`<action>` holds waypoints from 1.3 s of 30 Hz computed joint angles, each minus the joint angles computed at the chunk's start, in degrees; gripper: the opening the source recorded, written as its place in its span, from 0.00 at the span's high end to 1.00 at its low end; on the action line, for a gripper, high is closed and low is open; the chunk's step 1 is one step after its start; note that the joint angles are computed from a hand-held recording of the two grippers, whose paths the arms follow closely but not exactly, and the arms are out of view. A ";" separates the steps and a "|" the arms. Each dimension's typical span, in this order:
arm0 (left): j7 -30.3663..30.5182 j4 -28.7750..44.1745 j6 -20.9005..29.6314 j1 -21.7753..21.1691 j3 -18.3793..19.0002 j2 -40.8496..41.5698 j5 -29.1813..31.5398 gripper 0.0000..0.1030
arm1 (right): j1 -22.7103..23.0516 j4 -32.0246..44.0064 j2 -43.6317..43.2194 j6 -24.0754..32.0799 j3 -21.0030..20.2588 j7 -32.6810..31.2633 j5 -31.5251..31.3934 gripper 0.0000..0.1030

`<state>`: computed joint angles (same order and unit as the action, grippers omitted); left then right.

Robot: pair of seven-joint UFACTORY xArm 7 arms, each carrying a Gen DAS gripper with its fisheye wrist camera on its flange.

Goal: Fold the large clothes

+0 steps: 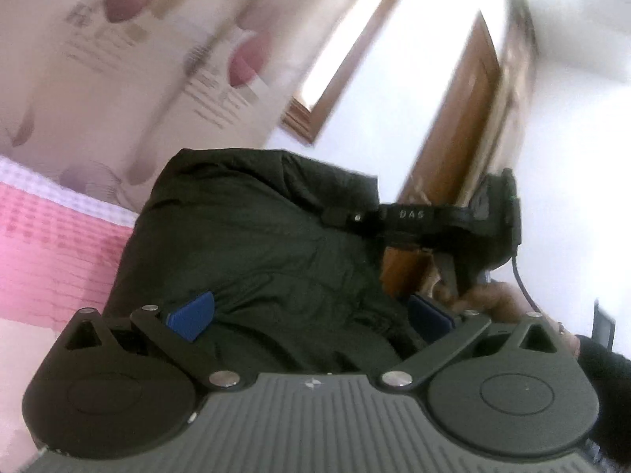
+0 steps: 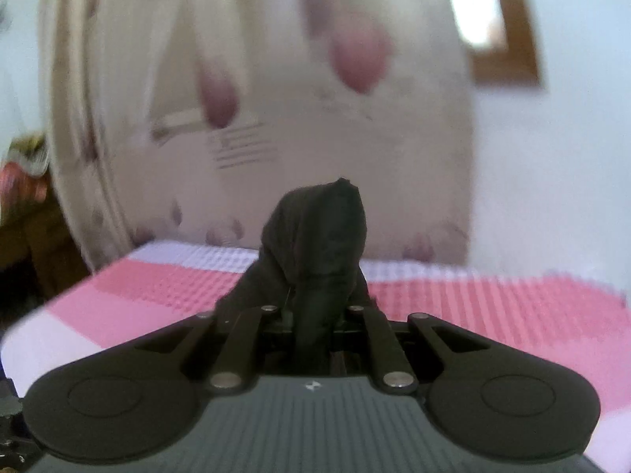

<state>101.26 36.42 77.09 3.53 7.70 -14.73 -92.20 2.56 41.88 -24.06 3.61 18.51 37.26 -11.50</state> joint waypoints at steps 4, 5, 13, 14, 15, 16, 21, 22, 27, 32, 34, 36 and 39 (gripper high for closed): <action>2.17 -0.49 -1.34 -0.98 -1.15 -1.35 0.99 0.00 | 1.61 -8.62 -4.45 -4.94 -3.02 1.17 3.52 0.89; 2.13 -0.25 -1.59 -1.22 -1.21 -1.33 1.30 0.00 | 2.04 -9.96 -5.11 -6.02 -3.70 0.82 4.19 0.89; -3.70 0.99 -1.47 -4.84 -1.99 -4.59 -1.56 0.00 | 7.67 -17.56 -6.37 -13.90 -9.63 -0.27 10.49 0.89; -3.25 1.69 -2.99 -5.72 -3.11 -4.76 -1.87 0.00 | 9.23 -18.49 -6.06 -15.26 -11.25 -0.19 11.36 0.89; -3.03 2.46 -4.48 -6.55 -4.04 -4.50 -1.70 0.00 | 11.45 -19.69 -6.05 -16.68 -13.50 0.12 12.17 0.89; -3.39 4.02 -5.92 -7.61 -5.18 -3.19 -0.79 0.00 | 15.01 -21.08 -5.72 -19.02 -17.30 0.74 12.74 0.89; -1.79 7.16 -10.06 -11.31 -7.85 2.80 1.43 0.02 | 21.68 -25.39 -6.47 -24.12 -25.27 5.08 12.42 0.82; -1.17 7.26 -9.40 -11.54 -7.71 3.59 1.23 0.02 | 21.30 -26.33 -8.10 -24.40 -25.01 6.09 12.76 0.82; 0.68 7.86 -6.75 -11.04 -7.20 6.10 0.25 0.01 | 6.46 -33.15 -27.90 -11.73 -10.91 8.40 18.29 0.69; 1.65 7.76 -1.82 -9.54 -6.45 7.46 0.67 0.01 | 9.61 -34.56 -35.69 5.73 -14.87 7.17 18.26 0.69; 1.48 8.84 1.28 -8.68 -6.07 9.17 1.26 0.00 | 10.97 -35.31 -34.41 3.07 -15.01 6.90 18.60 0.69; 0.78 10.00 5.38 -7.44 -5.70 11.18 2.40 0.00 | 15.21 -33.07 -27.61 -2.74 -18.13 3.22 18.05 0.86; -1.25 13.23 10.53 -5.64 -6.14 15.21 4.69 0.01 | 28.12 -25.08 -13.74 -12.03 -28.97 -4.39 17.25 0.95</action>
